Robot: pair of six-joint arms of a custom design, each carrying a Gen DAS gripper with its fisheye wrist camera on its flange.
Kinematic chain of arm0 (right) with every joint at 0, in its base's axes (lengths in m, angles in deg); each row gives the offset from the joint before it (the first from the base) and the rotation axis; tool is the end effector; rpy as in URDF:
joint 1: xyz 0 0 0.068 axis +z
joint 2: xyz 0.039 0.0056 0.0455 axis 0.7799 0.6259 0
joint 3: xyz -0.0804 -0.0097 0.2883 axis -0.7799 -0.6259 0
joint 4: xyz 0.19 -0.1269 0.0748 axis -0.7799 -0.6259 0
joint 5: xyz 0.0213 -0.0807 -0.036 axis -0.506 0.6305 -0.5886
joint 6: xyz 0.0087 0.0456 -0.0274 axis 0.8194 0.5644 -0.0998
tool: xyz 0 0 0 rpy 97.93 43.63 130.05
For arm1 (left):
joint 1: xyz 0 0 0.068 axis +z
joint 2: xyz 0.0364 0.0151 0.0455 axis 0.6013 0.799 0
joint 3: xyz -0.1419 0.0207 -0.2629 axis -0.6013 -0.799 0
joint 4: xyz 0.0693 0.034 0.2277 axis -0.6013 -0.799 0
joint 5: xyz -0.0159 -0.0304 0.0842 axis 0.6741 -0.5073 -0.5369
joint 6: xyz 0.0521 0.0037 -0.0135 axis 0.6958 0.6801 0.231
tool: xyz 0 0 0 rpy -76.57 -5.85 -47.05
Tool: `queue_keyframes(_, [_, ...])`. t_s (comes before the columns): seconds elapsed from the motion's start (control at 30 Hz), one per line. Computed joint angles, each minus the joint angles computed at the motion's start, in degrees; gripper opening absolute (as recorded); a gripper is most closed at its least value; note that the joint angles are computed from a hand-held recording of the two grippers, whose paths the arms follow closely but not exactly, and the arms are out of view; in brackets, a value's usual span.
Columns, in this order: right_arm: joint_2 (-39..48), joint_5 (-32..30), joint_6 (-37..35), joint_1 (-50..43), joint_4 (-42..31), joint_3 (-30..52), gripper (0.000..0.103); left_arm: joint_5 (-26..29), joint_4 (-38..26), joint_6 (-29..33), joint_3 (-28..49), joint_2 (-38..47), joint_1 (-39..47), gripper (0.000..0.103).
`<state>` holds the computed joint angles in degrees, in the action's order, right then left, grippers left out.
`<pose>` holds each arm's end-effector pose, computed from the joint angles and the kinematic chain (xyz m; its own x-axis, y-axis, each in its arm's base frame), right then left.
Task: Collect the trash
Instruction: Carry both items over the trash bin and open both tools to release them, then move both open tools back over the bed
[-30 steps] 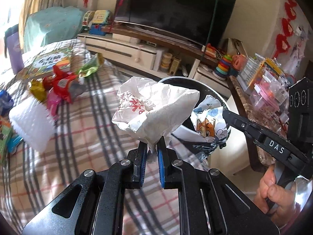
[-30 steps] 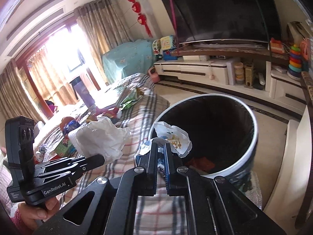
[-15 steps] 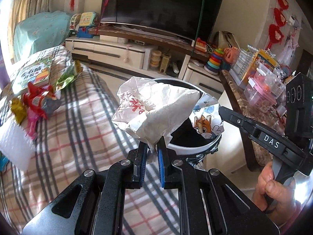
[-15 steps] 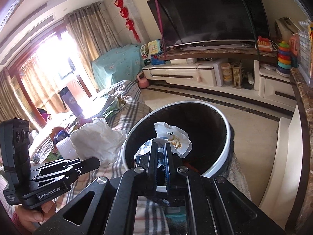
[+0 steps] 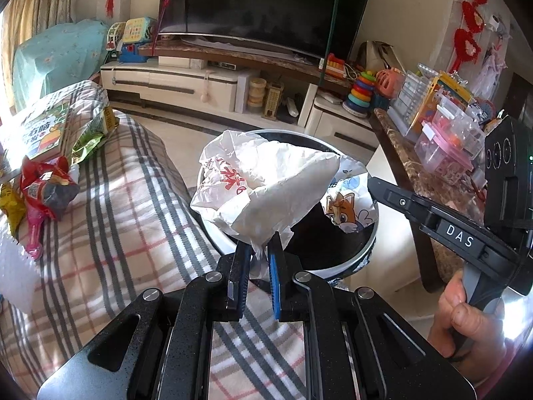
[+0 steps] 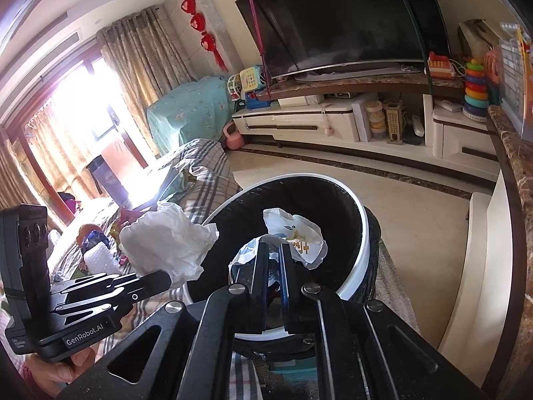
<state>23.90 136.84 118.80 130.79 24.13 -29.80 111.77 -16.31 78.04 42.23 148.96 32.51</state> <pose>0.0824 0.2876 0.1688 -0.4594 0.5362 -0.7082 0.3713 0.8402 0.3953 0.2402 -0.0404 0.2116 -0.5141 0.5348 -0.6706 0.8108 0.5579 -0.1768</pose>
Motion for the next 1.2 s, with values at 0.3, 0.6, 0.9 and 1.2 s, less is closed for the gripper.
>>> queue_keyframes(0.3, [-1.12, -1.06, -2.10, -1.55, 3.21, -2.22, 0.005, -1.95, 2.15, -2.61, 0.14, 1.38, -3.08, 0.010])
queue_keyframes(0.6, [-1.53, -1.90, -3.63, -2.72, 6.10, -4.05, 0.006, -3.17, 3.39, -3.85, 0.43, 2.74, -4.37, 0.010])
queue_keyframes(0.9, [-1.82, -1.93, -2.77, -2.65, 6.63, -4.57, 0.020, -3.31, 3.82, -4.12, 0.01, 2.38, -4.10, 0.047])
queue_keyframes(1.2, [1.13, 0.98, -2.89, -0.88, 4.22, 0.98, 0.079, -0.05, 1.77, 1.09, -1.35, 1.32, 6.04, 0.058])
